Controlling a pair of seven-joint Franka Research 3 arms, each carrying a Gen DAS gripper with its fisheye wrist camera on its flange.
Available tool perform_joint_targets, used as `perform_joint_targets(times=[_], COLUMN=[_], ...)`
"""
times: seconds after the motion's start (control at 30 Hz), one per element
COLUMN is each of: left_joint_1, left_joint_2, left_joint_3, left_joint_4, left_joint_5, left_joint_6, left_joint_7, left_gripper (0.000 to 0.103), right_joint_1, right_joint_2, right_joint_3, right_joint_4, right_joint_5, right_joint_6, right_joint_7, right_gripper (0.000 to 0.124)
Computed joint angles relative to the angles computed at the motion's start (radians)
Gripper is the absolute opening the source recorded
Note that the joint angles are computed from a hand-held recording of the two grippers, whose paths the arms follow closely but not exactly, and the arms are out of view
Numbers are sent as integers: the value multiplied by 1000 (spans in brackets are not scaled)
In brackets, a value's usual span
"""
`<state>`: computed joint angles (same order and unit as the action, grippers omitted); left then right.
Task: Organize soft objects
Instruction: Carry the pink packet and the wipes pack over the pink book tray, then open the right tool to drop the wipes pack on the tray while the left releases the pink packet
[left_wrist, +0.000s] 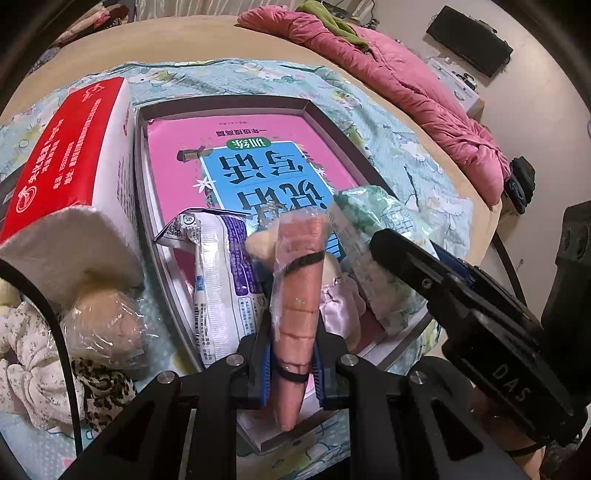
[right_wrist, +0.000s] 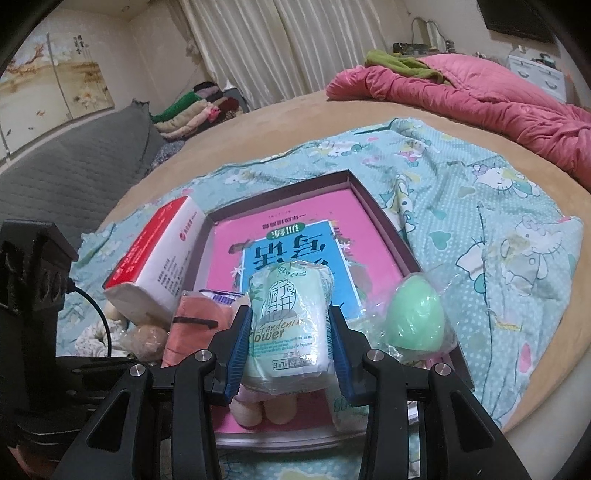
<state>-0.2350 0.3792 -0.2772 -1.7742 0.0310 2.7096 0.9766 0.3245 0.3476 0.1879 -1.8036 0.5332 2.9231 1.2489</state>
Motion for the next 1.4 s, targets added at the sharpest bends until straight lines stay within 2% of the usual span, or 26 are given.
perform_joint_targets(times=[0.17,0.43,0.77,1.0,1.2,1.3,1.37,1.4], left_joint_1=[-3,-25,-22,-7,-11,-13,-12,-13], left_joint_2=[0,-11,-22,-22,-33,-42,-50,-54], left_joint_3=[2,20,16,-2,5,8,9,11], left_joint_4=[1,2,-4,-6,-18,-28,-37,-42], left_joint_5=[7,55,59,18,16,21,23,26], left_joint_6=[-3,-19,-33,-38,-43,-35,-27,-25], left_joint_7=[-1,-27,-32,2,-1,-6,-7,-9], left_gripper=[18,18,18,18,18,23,33,34], right_joint_1=[14,17,7,-5,-17,-24,-28,-30], right_joint_2=[10,16,18,9,-6,-10,-13,-14], right_joint_3=[-20,-23,-12,6,21,27,30,32], right_joint_4=[10,17,18,8,-10,-15,-18,-19], right_joint_5=[-32,-54,-42,-6,43,70,85,93], right_joint_6=[-23,-38,-41,-28,10,22,27,29], right_joint_7=[34,50,38,-2,-35,-43,-49,-54], right_gripper=[43,44,48,54,57,57,57,57])
